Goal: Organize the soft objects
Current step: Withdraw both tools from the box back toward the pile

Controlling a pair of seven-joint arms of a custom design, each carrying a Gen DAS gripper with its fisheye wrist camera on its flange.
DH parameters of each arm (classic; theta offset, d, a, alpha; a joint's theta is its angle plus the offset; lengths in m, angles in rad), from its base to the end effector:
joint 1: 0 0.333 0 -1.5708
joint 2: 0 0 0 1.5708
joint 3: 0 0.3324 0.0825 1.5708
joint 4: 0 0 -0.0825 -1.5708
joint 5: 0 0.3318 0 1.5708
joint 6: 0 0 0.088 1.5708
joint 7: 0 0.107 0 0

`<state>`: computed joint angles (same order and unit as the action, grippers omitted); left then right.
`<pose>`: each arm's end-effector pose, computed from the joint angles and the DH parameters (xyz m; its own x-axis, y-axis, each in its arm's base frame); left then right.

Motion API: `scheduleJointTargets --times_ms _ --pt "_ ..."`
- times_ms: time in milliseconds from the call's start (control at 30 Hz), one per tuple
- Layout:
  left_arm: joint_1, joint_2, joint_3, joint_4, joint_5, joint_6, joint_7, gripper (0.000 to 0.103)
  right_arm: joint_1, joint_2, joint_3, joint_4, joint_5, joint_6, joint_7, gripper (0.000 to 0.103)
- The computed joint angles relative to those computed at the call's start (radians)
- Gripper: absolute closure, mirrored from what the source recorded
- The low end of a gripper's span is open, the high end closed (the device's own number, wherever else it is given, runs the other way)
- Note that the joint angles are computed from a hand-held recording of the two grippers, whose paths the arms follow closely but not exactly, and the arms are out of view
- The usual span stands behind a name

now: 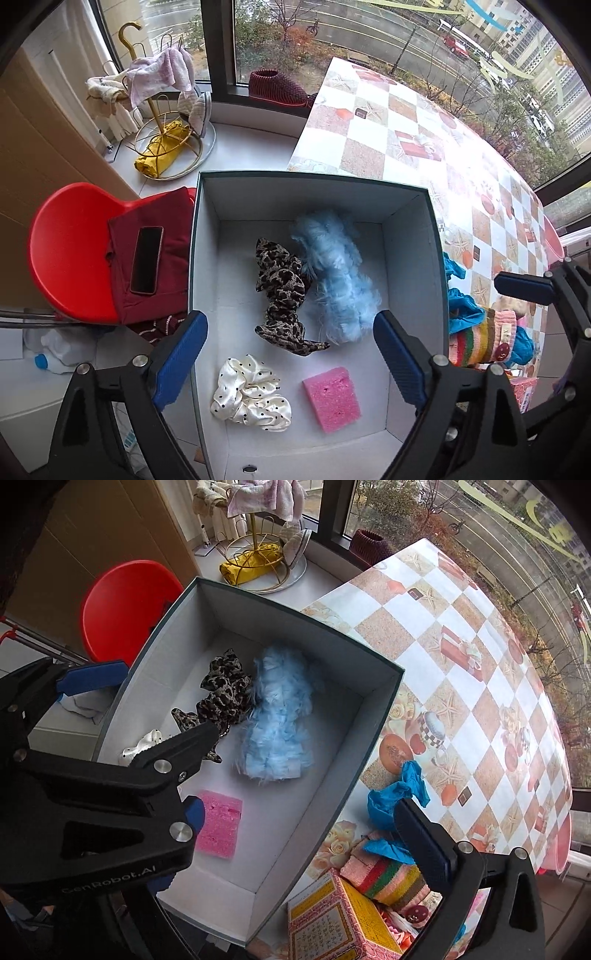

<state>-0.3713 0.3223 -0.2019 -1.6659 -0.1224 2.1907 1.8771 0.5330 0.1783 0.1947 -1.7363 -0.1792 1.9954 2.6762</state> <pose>0.5331 -0.3306 0.4800 -0.7236 -0.6819 0.1068 -0.6841 0.6882 -0.2417 0.4429 0.3693 0.5141 -0.3091 -0.9510 -0.0115 -0.9388 0.3070 -0.1559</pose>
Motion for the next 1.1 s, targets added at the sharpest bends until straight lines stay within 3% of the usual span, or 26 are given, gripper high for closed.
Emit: scheduleJointTargets --times_ms 500,733,933,1100 --pt "0.009 -0.039 -0.007 0.005 -0.022 -0.034 -0.005 0.01 -0.001 -0.092 0.001 -0.066 0.009 0.016 0.098 0.0" --pt "0.011 -0.074 -0.019 -0.012 -0.03 -0.059 0.013 0.01 0.007 -0.191 0.008 -0.155 0.015 0.042 0.19 0.0" --pt "-0.012 -0.098 -0.044 -0.019 -0.03 -0.101 0.046 0.01 0.016 -0.338 0.017 -0.298 0.02 0.075 0.336 0.0" --pt "-0.049 -0.101 -0.07 0.001 -0.045 -0.153 0.075 0.01 0.03 -0.528 0.036 -0.47 0.034 0.076 0.513 0.0"
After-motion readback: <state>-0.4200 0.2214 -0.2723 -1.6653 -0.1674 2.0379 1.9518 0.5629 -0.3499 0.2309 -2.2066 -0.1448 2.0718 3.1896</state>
